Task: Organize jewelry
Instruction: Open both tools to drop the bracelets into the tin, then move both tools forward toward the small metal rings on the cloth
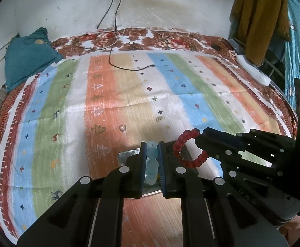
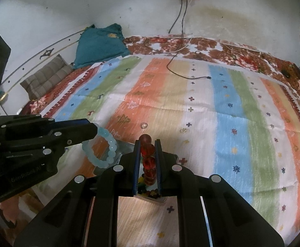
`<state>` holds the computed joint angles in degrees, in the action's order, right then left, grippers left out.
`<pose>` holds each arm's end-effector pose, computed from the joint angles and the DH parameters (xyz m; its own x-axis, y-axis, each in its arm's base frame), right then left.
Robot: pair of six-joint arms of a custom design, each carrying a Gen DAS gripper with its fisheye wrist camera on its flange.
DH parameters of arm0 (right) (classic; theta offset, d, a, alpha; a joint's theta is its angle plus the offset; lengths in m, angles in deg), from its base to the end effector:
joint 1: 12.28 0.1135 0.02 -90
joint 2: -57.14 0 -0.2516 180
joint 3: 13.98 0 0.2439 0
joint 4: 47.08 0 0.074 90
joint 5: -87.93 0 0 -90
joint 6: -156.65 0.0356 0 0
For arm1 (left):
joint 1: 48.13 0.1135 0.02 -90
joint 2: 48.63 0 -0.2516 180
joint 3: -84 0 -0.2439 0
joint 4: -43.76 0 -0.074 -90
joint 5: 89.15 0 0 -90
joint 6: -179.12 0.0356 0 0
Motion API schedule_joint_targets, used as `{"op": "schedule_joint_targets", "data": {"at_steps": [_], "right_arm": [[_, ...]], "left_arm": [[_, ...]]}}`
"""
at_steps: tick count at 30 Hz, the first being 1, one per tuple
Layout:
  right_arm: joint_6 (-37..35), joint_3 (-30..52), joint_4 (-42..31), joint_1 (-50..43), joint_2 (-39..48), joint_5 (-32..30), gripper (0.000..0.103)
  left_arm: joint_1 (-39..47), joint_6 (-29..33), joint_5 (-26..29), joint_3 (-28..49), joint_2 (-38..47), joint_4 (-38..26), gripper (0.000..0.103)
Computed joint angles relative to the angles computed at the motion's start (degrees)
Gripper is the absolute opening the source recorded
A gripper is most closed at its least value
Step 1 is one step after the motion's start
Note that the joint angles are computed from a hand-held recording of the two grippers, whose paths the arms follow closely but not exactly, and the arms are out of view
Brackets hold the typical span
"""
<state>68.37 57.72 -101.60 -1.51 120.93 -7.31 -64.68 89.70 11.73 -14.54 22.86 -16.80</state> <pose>0.2211 0.0454 0.2933 -0.7210 -0.1067 -0.6847 -0.2262 0.9702 0.0870 0.2373 -0.0775 0.3101 -0.7366 0.2293 -0.6363 0.4021 0.9049 -0.1394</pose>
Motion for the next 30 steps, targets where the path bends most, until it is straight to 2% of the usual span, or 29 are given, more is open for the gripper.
{"op": "schedule_joint_targets", "data": {"at_steps": [4, 7, 10, 15, 17, 22, 24, 30], "right_arm": [[0.3, -0.2, 0.5, 0.7, -0.7, 2.2, 0.015], [0.9, 0.0, 0.3, -0.2, -0.1, 2.1, 0.024], [1.0, 0.4, -0.1, -1.0, 0.8, 2.1, 0.026], [1.5, 1.2, -0.6, -2.3, 2.7, 1.9, 0.029], [1.5, 1.7, -0.9, -2.6, 3.6, 2.0, 0.035], [1.6, 3.2, -1.4, -2.9, 6.7, 2.6, 0.036], [1.4, 3.9, -1.7, -3.2, 7.9, 2.6, 0.036], [0.4, 6.5, -1.8, -3.5, 12.0, 3.8, 0.04]], "left_arm": [[0.3, -1.9, -0.2, 0.5, 0.8, -1.1, 0.011], [0.9, -2.1, -0.4, 0.6, 0.7, -1.4, 0.011], [1.3, -2.3, -0.5, 0.7, 0.6, -1.5, 0.012], [2.4, -2.1, -0.8, 1.0, 1.6, -1.5, 0.019], [2.6, -1.9, -1.3, 1.3, 2.5, -1.7, 0.021], [3.2, -2.4, -2.4, 2.3, 5.4, -1.6, 0.026], [3.3, -2.3, -3.0, 2.6, 6.4, -1.5, 0.033], [2.2, -2.0, -5.5, 4.7, 10.1, -1.3, 0.036]]}}
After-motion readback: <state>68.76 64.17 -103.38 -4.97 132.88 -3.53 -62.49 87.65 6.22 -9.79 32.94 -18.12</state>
